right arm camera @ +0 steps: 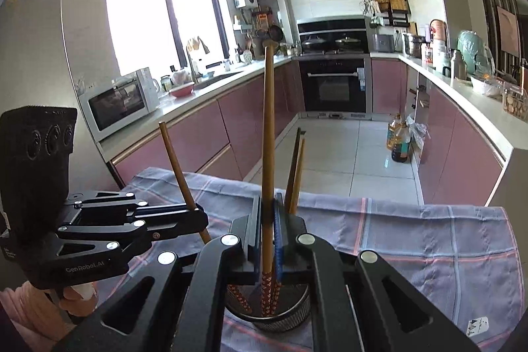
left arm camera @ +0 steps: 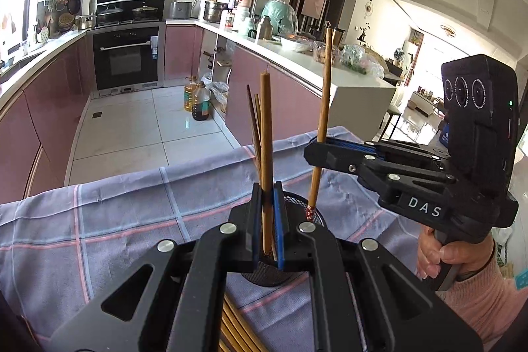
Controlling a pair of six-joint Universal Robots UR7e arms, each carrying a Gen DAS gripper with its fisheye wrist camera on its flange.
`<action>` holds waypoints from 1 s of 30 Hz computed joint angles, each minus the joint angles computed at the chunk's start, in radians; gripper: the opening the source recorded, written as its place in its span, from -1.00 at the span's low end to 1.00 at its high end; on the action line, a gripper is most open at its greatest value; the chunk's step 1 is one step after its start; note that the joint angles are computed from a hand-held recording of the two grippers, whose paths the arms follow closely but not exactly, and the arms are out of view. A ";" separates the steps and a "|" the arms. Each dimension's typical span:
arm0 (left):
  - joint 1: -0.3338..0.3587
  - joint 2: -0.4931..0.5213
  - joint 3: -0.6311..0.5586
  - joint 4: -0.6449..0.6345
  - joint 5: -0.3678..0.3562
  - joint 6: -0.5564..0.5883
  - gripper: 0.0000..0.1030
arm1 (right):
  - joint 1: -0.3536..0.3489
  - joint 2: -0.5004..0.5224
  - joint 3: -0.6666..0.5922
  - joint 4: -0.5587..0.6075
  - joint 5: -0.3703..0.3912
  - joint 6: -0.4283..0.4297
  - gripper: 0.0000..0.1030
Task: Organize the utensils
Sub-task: 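Open the left tool to release the chopstick and withdraw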
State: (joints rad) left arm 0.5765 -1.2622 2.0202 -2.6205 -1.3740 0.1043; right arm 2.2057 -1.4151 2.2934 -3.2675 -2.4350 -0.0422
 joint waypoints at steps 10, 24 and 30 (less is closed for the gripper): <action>0.017 0.065 -0.032 0.046 0.012 -0.012 -0.85 | -0.079 -0.002 0.007 0.141 0.040 0.113 -0.85; -0.001 -0.048 0.098 -0.098 0.093 -0.015 -0.37 | 0.000 0.027 0.054 -0.024 0.005 0.069 -0.30; 0.002 -0.174 0.196 -0.102 0.173 -0.024 -0.14 | 0.084 0.058 0.086 -0.067 0.019 0.045 -0.03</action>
